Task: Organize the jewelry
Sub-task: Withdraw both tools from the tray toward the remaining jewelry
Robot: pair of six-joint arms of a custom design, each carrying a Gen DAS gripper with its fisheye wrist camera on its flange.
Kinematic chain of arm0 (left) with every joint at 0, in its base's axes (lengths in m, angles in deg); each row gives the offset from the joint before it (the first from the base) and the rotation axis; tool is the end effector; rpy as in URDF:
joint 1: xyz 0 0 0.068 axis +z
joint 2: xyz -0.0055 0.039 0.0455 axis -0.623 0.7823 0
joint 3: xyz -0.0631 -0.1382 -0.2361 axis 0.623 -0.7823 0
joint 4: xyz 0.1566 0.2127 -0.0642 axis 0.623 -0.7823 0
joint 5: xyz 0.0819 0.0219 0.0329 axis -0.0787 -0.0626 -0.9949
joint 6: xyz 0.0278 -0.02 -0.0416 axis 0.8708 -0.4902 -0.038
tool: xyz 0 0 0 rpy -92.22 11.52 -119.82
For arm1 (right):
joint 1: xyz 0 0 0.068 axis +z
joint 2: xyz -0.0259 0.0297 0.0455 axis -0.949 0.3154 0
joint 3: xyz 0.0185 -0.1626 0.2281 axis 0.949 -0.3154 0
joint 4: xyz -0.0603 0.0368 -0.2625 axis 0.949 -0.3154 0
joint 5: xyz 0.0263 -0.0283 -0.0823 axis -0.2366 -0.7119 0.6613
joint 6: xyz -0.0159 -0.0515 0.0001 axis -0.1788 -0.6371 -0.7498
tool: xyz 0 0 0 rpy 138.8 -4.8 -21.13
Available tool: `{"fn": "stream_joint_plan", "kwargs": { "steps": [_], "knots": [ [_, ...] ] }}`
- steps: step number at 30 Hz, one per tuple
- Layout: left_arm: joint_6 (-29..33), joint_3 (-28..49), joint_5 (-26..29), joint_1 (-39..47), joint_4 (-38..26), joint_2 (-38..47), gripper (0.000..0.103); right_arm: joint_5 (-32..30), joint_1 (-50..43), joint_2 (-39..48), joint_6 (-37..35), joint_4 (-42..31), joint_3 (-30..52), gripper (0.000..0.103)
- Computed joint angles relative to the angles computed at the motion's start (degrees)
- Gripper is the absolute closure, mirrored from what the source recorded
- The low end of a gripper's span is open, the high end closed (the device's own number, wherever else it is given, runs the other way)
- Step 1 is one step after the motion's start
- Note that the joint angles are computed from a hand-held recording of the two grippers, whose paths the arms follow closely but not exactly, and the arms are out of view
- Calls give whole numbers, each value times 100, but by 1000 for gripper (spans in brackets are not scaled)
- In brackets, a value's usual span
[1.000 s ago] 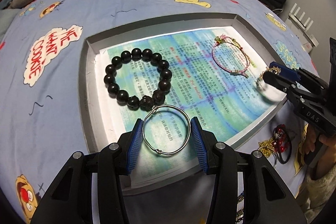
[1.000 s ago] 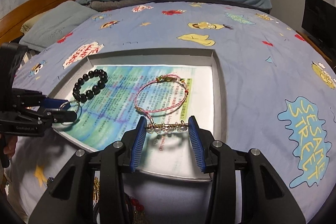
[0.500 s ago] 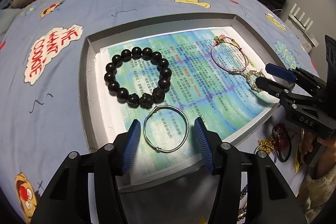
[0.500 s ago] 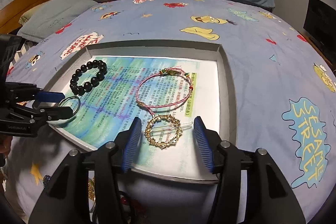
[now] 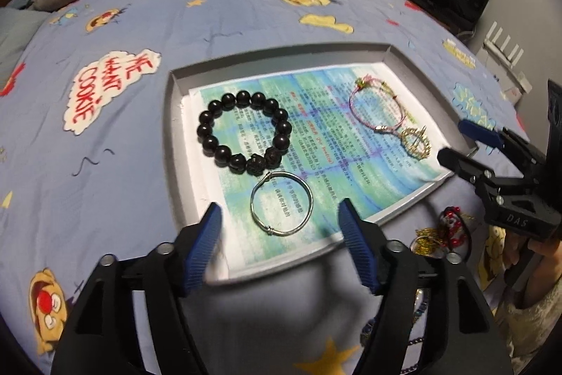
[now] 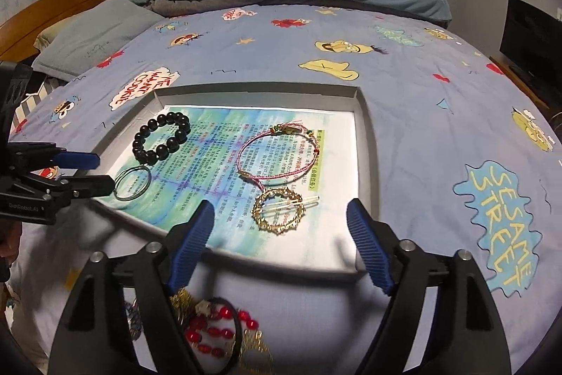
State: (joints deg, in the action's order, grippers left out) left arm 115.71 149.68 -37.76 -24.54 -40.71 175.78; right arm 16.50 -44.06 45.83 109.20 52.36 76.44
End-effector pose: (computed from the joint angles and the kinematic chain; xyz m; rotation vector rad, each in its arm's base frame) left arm 0.3632 0.0722 0.0891 0.7454 2.4921 -0.4256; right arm 0.2703 0.1285 0.0805 0.0797 2.3601 0.0510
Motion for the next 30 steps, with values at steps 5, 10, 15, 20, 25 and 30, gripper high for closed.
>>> {"fn": "stream_joint_plan", "kwargs": {
  "steps": [5, 10, 15, 20, 25, 30],
  "knots": [
    [-25, -501, 248, 313, 434, -482, 16, 151, 180, -413, 165, -238, -189, 5],
    [-108, -1310, 469, 670, 1305, -1175, 8, 346, 345, -851, 380, -445, -369, 6],
    [-48, -1638, 727, 982, 1496, -1549, 7, 588, 588, -1240, 572, -752, -456, 6],
    [-19, -1654, 941, 1221, 1309, -1706, 7, 836, 829, -1595, 718, -1030, -528, 6],
    [148, -1792, 1150, 1473, 1250, -1918, 6, 1016, 997, -1890, 845, -1229, -636, 5],
    [396, -1943, 1425, 1756, 1098, -2073, 6, 1123, 1156, -2119, 1018, -1319, -814, 5]
  ]
}}
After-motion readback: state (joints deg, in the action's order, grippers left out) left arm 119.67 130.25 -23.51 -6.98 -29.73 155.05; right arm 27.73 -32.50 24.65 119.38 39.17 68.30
